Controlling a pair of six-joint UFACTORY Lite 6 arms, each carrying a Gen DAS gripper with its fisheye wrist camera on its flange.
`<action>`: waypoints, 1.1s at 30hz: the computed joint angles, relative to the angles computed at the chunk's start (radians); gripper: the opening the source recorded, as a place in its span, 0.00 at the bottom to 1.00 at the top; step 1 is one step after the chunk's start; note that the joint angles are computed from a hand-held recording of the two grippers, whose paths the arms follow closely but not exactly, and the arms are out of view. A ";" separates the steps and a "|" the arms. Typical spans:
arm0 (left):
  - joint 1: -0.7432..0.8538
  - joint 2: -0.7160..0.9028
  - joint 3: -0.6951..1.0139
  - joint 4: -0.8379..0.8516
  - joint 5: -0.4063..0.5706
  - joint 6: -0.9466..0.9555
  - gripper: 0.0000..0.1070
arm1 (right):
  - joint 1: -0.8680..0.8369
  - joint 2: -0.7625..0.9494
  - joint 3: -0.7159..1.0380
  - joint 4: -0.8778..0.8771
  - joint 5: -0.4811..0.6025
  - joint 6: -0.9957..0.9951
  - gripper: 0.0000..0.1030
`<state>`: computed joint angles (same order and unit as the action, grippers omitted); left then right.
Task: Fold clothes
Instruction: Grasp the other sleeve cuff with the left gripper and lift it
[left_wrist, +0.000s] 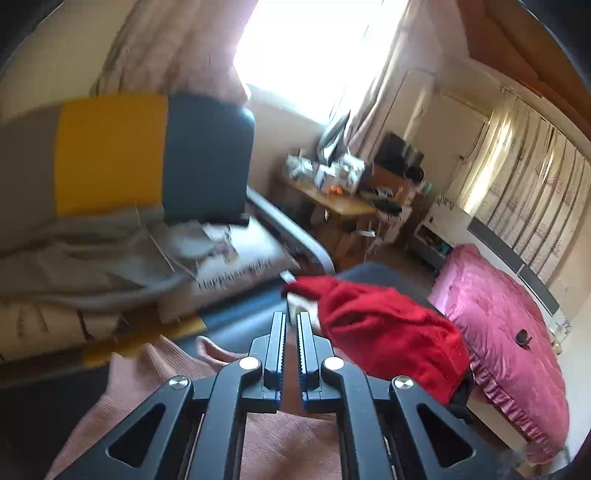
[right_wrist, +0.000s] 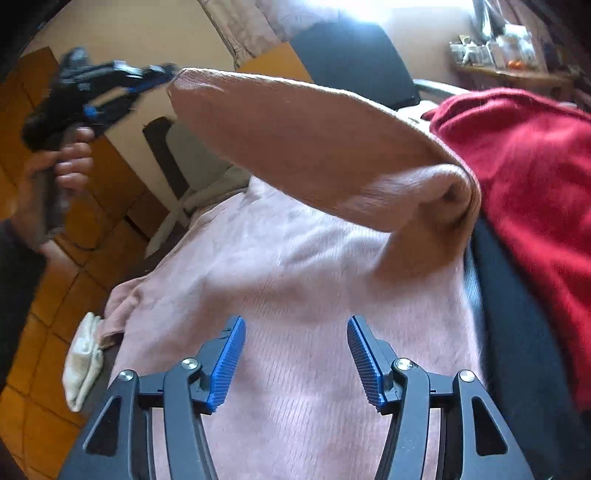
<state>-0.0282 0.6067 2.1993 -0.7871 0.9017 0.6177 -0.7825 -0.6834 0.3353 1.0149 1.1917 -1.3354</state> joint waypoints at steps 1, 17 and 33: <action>0.010 -0.038 -0.036 -0.008 -0.011 0.023 0.04 | 0.034 0.027 0.017 0.012 -0.030 0.011 0.61; 0.129 0.266 -0.154 -0.075 0.182 -0.268 0.38 | 0.186 0.286 0.018 0.248 -0.205 -0.102 0.99; 0.105 0.465 -0.045 -0.096 0.026 -0.491 0.43 | 0.424 0.187 0.098 0.094 -0.486 0.135 1.00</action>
